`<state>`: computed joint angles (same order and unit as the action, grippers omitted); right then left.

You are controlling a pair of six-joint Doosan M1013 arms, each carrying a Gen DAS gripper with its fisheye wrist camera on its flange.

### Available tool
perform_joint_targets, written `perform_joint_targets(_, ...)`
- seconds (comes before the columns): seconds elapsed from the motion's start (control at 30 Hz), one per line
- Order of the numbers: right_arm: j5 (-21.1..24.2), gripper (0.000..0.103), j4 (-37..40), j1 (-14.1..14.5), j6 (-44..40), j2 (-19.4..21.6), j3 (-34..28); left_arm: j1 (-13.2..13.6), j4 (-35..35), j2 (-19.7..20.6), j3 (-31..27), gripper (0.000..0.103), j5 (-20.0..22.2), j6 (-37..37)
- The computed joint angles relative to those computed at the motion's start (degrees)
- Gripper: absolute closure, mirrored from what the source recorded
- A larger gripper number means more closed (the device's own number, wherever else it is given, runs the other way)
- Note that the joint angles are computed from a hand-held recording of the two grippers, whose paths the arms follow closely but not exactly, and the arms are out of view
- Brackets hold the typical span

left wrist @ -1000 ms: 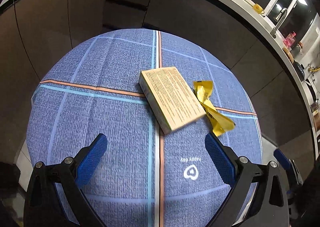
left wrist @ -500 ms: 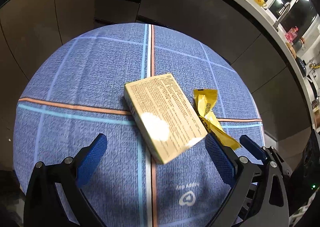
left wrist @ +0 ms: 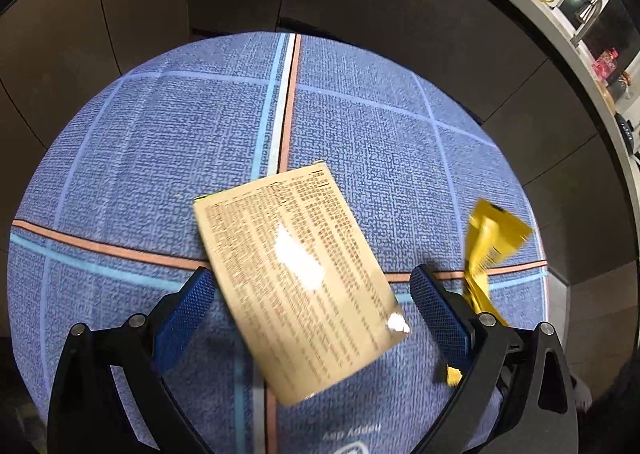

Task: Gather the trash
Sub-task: 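Grasp the cardboard box with the left tool while the right grasps the yellow wrapper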

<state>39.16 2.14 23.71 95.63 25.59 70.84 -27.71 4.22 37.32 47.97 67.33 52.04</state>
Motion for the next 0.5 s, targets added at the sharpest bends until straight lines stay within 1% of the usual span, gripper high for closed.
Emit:
perform_joint_targets(0.07,-0.35,0.095,0.54,-0.02,-0.52,-0.58,0.80,0.00,0.25,1.05,-1.43,0.009,1.72,-0.03)
perform_joint_targets(0.13,-0.80,0.095,0.87,0.04,-0.86,-1.15,1.58,0.13,0.47,1.36,-1.57,0.009,2.27,-0.26)
perform_joint_targets(0.23,-1.08,0.095,1.62,0.09,-1.44,-1.55,2.03,0.16,1.13,1.18,-0.95,0.009,1.81,0.10)
perform_joint_targets(0.37,-1.38,0.095,2.29,0.19,-1.83,-2.13,2.75,0.26,0.79,-0.05,1.10,0.010,0.97,1.12)
perform_joint_targets(0.5,-1.58,0.095,1.55,0.58,-1.31,-2.78,3.56,0.30,0.16,-1.49,3.15,0.013,0.43,1.84)
